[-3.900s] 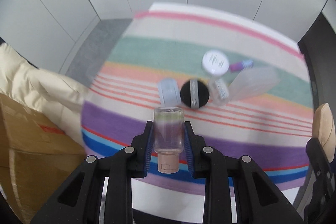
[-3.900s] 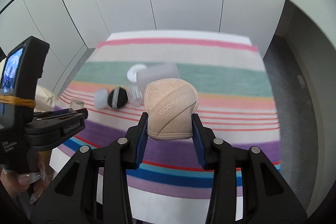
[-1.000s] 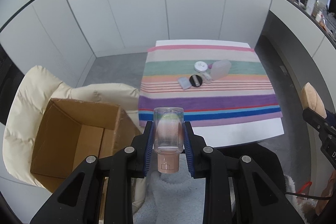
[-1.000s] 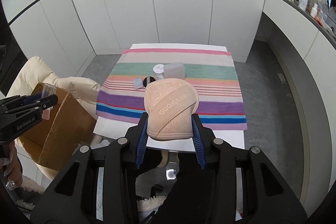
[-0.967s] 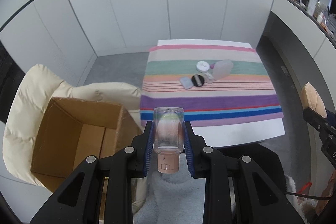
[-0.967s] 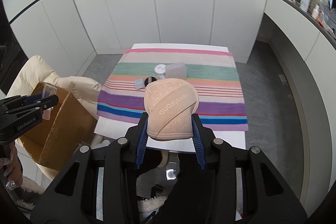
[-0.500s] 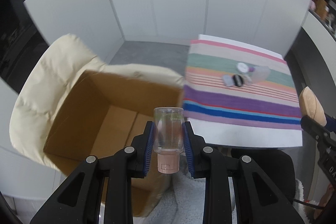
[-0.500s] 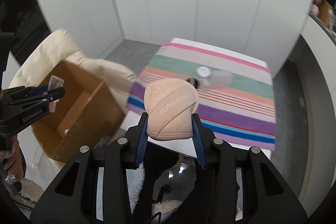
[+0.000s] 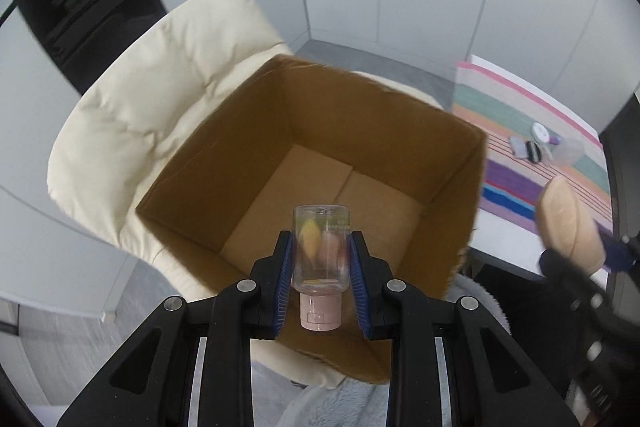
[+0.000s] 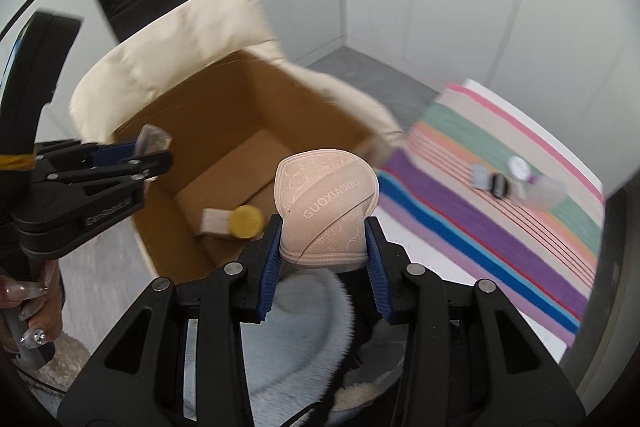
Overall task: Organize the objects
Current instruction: 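Lower the bottle with the left tool while the right tool lowers the puff into the box, then open both tools to release the bottle and puff into the box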
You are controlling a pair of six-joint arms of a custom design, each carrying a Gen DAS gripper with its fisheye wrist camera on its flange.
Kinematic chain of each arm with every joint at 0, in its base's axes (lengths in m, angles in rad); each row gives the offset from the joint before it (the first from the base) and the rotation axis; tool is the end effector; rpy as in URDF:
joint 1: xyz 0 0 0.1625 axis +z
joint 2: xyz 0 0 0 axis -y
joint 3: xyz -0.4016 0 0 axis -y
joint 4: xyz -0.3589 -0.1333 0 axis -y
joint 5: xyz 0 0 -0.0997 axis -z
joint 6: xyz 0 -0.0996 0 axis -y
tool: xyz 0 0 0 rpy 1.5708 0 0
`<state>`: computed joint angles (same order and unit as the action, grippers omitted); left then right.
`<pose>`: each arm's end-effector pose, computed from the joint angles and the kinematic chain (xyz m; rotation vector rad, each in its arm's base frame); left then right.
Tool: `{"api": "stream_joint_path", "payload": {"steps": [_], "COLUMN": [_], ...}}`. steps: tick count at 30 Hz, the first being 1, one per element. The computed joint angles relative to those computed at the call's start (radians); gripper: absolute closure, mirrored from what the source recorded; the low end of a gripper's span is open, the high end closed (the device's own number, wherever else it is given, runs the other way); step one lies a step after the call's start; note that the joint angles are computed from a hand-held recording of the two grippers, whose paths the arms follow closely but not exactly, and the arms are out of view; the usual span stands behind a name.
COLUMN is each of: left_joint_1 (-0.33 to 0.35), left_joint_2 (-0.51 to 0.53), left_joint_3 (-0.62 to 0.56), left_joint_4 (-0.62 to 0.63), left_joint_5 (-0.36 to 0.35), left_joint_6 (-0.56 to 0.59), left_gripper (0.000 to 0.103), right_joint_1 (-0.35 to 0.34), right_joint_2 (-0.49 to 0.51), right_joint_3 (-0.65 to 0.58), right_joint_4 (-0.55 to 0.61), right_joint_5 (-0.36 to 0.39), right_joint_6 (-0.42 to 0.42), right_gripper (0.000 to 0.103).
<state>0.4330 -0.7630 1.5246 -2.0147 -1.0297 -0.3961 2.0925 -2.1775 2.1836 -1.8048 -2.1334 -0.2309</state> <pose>-0.4836 -0.4269 0.0801 1.0221 2.3182 -0.1952 0.1921 -0.1734 0.4307 0.8719 -2.4396 0.4016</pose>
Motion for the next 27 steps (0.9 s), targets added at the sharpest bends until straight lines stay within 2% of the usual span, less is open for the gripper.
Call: {"api": "stream_joint_path", "payload": {"steps": [6, 12, 16, 18, 20, 21, 22, 24, 27], "left_joint_1": [0.034, 0.072, 0.094, 0.106, 0.125, 0.134, 0.145, 0.155, 0.152], "left_joint_2": [0.011, 0.043, 0.066, 0.069, 0.073, 0.076, 0.076, 0.067, 0.075], "left_joint_3": [-0.018, -0.056, -0.082, -0.085, -0.099, -0.112, -0.119, -0.113, -0.120], "left_joint_4": [-0.016, 0.010, 0.003, -0.032, -0.052, -0.041, -0.040, -0.062, -0.055], "left_joint_5": [-0.009, 0.008, 0.067, 0.073, 0.048, 0.033, 0.012, -0.017, 0.000], "left_joint_6": [0.032, 0.003, 0.005, 0.032, 0.034, 0.019, 0.012, 0.004, 0.020], "left_gripper": [0.075, 0.075, 0.075, 0.074, 0.056, 0.033, 0.017, 0.015, 0.015], "right_joint_1": [0.069, 0.060, 0.036, 0.031, 0.022, 0.019, 0.015, 0.004, -0.038], "right_joint_2": [0.064, 0.117, 0.168, 0.186, 0.211, 0.222, 0.233, 0.254, 0.253], "right_joint_3": [0.040, 0.063, 0.070, 0.073, 0.079, 0.081, 0.083, 0.081, 0.080], "right_joint_4": [-0.024, -0.079, -0.141, -0.166, -0.201, -0.215, -0.225, -0.228, -0.221], "right_joint_5": [0.021, 0.026, 0.054, 0.059, 0.063, 0.063, 0.062, 0.061, 0.107], "right_joint_6": [0.015, 0.011, 0.011, 0.005, -0.004, -0.008, -0.009, 0.016, 0.021], "right_gripper": [0.062, 0.062, 0.062, 0.062, 0.053, 0.038, 0.023, 0.005, 0.005]}}
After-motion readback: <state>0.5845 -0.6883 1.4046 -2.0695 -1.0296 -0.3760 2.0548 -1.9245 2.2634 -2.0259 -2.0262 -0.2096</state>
